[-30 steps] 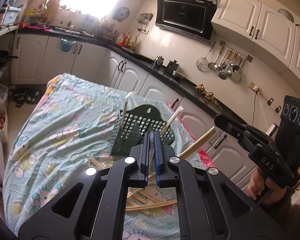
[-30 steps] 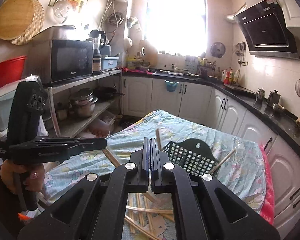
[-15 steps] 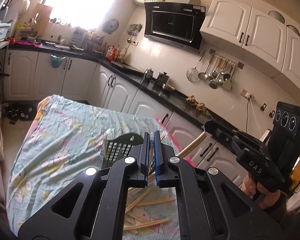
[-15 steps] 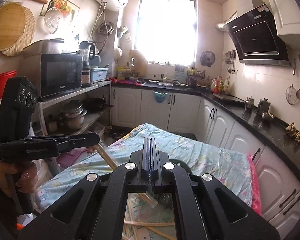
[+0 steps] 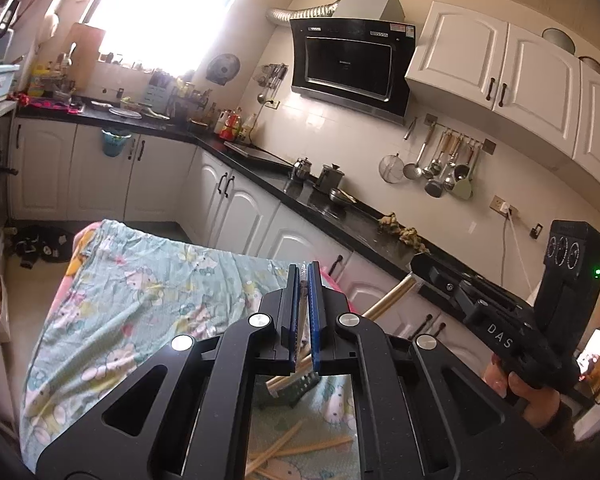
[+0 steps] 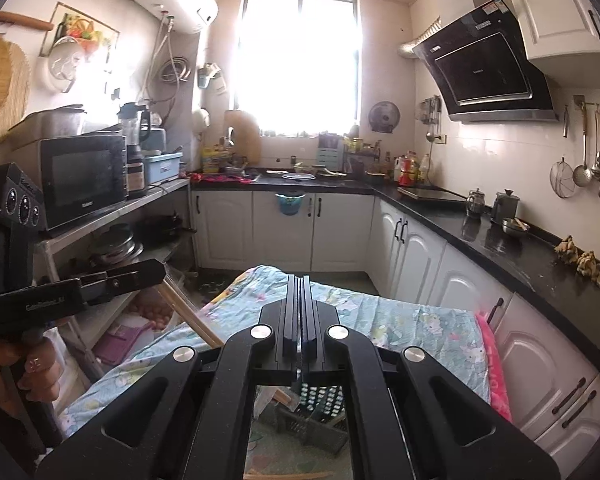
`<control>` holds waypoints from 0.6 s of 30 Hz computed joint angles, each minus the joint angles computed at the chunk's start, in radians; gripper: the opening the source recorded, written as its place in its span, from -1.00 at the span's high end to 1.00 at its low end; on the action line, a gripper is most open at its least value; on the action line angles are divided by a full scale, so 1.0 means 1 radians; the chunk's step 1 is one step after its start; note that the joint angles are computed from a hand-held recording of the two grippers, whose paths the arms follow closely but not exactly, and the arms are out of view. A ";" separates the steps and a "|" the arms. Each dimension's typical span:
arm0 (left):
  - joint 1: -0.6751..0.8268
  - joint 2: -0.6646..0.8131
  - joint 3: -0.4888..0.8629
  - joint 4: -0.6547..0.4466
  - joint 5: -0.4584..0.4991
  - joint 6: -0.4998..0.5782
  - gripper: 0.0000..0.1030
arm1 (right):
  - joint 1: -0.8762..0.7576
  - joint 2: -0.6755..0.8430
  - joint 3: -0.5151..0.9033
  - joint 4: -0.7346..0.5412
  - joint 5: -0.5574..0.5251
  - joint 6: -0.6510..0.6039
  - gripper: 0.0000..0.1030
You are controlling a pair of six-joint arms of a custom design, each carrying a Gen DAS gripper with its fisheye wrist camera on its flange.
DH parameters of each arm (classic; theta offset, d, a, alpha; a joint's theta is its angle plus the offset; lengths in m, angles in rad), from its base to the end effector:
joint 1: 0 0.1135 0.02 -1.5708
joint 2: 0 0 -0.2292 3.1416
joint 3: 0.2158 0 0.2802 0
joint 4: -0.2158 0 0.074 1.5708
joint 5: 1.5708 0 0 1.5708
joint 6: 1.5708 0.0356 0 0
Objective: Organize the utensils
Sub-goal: 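Lower the left tool's chopstick into the caddy while the right tool lowers its chopstick in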
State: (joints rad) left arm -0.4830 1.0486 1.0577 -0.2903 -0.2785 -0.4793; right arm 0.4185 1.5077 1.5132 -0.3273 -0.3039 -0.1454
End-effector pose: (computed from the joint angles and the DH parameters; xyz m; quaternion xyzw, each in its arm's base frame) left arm 0.2550 -0.1227 0.3446 -0.0820 0.7916 -0.1771 0.5790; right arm 0.3441 0.1647 0.3696 -0.3081 0.7456 0.2003 0.5559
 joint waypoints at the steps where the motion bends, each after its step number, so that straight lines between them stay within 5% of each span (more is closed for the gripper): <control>1: 0.005 0.017 0.013 0.003 0.003 0.005 0.96 | 0.000 0.017 0.017 -0.002 0.005 0.002 0.98; 18: 0.057 0.216 0.087 0.064 0.028 0.028 0.96 | -0.018 0.173 0.125 -0.002 0.060 -0.006 0.98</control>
State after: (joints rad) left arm -0.4256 1.2644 1.1442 -0.2258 -0.2509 -0.4518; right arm 0.4009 1.6811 1.6385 -0.3291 -0.2434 -0.1513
